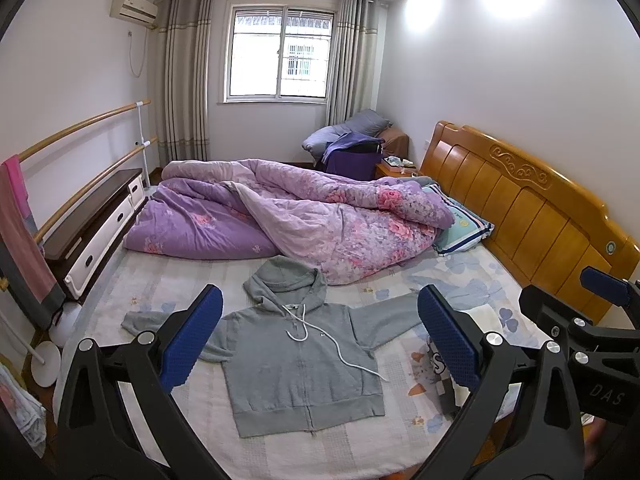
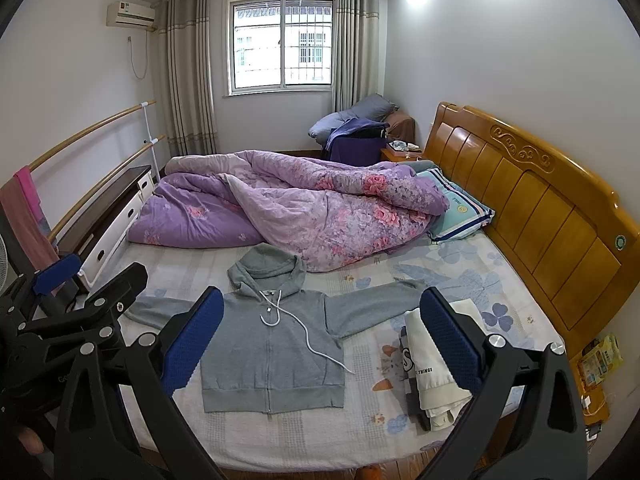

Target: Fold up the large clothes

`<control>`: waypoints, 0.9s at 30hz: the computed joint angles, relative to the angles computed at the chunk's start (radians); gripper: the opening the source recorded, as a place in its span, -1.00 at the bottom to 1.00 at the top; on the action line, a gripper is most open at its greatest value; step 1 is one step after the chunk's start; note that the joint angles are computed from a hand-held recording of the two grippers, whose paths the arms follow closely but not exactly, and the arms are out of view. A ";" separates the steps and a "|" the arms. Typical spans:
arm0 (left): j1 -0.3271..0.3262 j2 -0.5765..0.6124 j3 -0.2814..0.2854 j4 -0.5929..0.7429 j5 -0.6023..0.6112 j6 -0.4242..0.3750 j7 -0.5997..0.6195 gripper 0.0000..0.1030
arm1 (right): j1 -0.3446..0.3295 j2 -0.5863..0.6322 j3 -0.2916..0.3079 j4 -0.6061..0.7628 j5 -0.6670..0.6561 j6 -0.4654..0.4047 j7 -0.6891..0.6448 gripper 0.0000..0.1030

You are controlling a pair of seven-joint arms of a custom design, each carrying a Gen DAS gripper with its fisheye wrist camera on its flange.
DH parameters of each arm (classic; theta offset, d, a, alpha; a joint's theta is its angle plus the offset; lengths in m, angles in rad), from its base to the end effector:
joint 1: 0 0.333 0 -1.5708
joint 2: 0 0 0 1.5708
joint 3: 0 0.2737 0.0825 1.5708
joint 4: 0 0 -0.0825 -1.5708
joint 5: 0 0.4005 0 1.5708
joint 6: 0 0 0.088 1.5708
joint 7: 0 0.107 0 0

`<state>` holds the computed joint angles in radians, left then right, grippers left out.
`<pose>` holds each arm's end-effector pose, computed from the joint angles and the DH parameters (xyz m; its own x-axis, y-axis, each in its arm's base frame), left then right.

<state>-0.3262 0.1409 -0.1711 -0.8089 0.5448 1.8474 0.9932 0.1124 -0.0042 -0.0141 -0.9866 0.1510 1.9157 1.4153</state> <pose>0.4909 -0.2034 0.9038 0.1559 -0.9848 0.0764 -0.5055 -0.1460 -0.8504 0.5031 0.0603 0.9057 0.2708 -0.9626 0.0003 -0.5643 -0.1590 -0.8101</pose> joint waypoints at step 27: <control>0.055 -0.012 0.005 -0.036 -0.065 0.052 0.047 0.91 | 0.008 0.064 0.009 0.066 -0.004 -0.015 0.002 0.84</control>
<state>-0.2711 0.1287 -0.1662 -0.8445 0.4794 1.8996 1.0404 0.1205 0.0595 -0.0050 -0.9203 0.1465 1.9012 1.4173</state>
